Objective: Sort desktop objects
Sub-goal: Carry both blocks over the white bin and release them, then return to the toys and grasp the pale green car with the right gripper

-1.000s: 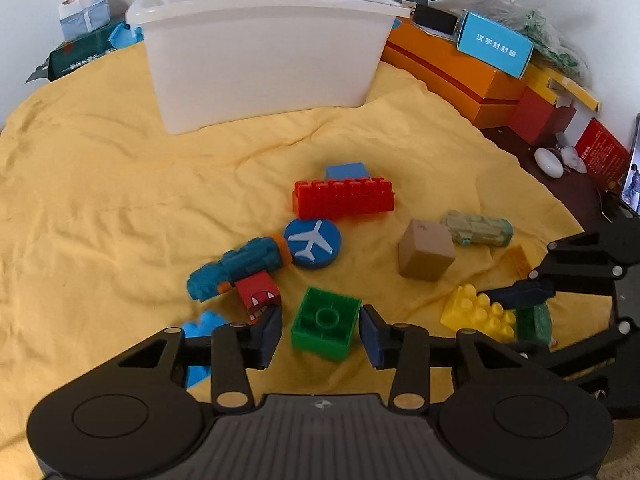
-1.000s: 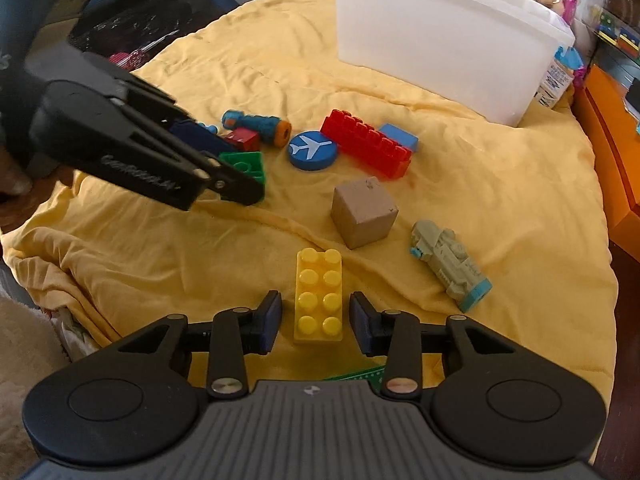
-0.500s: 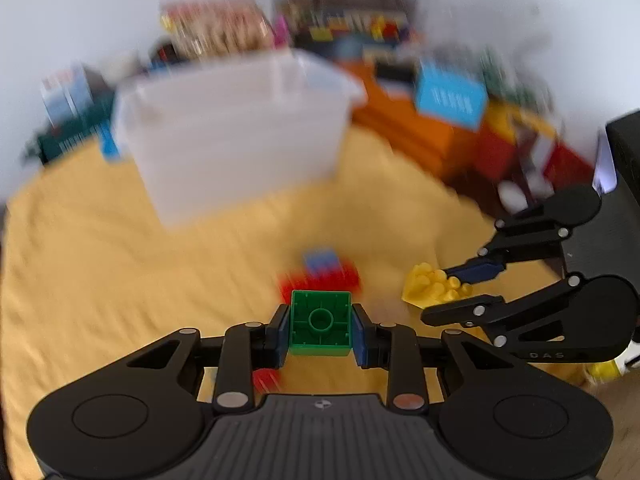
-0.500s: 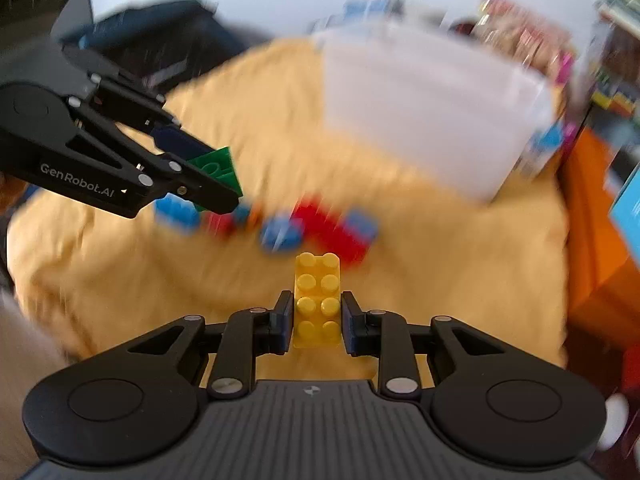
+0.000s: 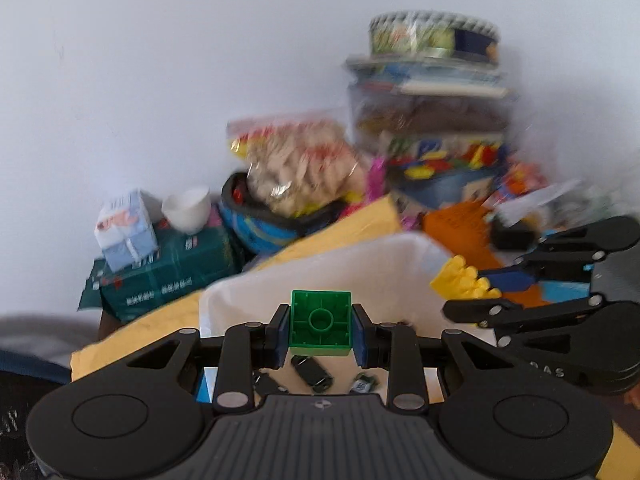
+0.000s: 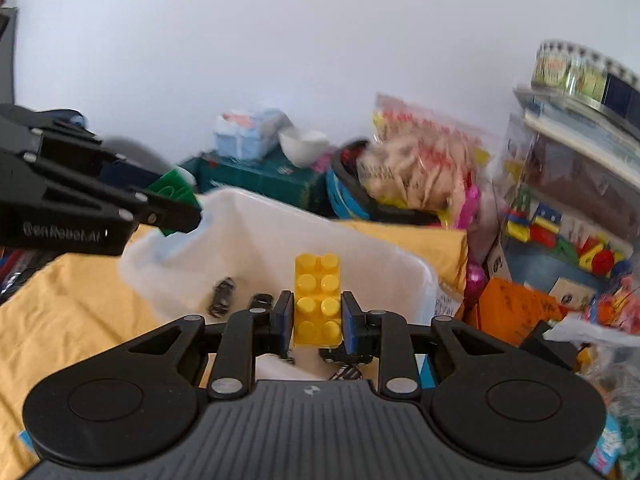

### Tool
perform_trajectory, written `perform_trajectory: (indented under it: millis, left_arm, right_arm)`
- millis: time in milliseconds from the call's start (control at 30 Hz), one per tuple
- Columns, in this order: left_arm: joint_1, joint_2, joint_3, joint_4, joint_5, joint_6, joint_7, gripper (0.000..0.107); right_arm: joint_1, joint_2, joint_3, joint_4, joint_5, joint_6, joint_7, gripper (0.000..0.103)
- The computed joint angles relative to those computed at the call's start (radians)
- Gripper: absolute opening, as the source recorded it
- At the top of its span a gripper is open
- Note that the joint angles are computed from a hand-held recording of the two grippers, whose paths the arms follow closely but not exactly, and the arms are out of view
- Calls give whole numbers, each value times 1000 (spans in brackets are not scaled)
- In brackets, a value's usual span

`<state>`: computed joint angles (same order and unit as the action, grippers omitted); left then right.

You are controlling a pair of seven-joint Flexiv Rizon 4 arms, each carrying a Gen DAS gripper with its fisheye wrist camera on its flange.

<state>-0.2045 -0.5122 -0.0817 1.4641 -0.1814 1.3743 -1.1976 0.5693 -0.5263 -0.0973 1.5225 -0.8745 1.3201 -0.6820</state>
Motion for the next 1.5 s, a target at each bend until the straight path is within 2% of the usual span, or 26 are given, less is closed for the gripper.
perform_trajectory:
  millis: [67, 100, 133, 233, 400, 533, 633, 700, 800, 867, 967, 1133, 1233, 1333, 1433, 1500]
  left_arm:
    - [-33, -45, 54, -70, 35, -84, -32, 37]
    - [-40, -52, 67, -82, 49, -112, -43, 40]
    - [-36, -56, 62, -84, 56, -121, -40, 42]
    - [-31, -50, 59, -61, 73, -98, -42, 51]
    - [-23, -14, 55, -8, 77, -83, -68, 52]
    - [-38, 22, 72, 37, 99, -46, -102, 66]
    - [-51, 65, 86, 80, 118, -37, -133, 69]
    - [-37, 107, 64, 140, 105, -20, -133, 72]
    - [18, 193, -7, 286, 25, 27, -89, 77]
    - [44, 239, -40, 369, -32, 29, -47, 77]
    - [19, 289, 1, 451, -18, -21, -69, 77]
    - [16, 349, 7, 585, -57, -91, -62, 77]
    - [18, 376, -10, 657, -129, -102, -20, 77]
    - [4, 394, -10, 701, -156, -114, -22, 77]
    - [-4, 408, -23, 742, -239, -124, 17, 77]
    - [-12, 409, -15, 742, -228, -137, 7, 77]
  right_arm:
    - [-4, -29, 7, -25, 24, -27, -9, 36]
    - [-8, -36, 15, -29, 36, -31, -22, 44]
    - [-6, -34, 8, -20, 33, -17, -19, 44]
    - [9, -18, -22, 7, 5, 10, 10, 45]
    - [19, 26, -41, 62, -34, 65, 75, 46]
    - [26, 65, -50, 110, -96, 100, 131, 51]
    - [23, 106, -39, 160, -140, 112, 174, 52]
    - [17, 138, -33, 202, -188, 114, 215, 53]
    - [-14, 186, 6, 275, -227, 103, 253, 53]
    - [-47, 210, 59, 322, -197, 83, 231, 53]
    - [-84, 239, 125, 391, -119, 50, 203, 53]
    - [-102, 282, 180, 488, -39, 7, 198, 53]
    - [-105, 307, 205, 533, 0, -20, 192, 53]
    - [-104, 321, 233, 561, 40, -51, 169, 52]
    - [-98, 326, 256, 575, 85, -51, 149, 52]
    - [-89, 324, 271, 578, 112, -46, 128, 53]
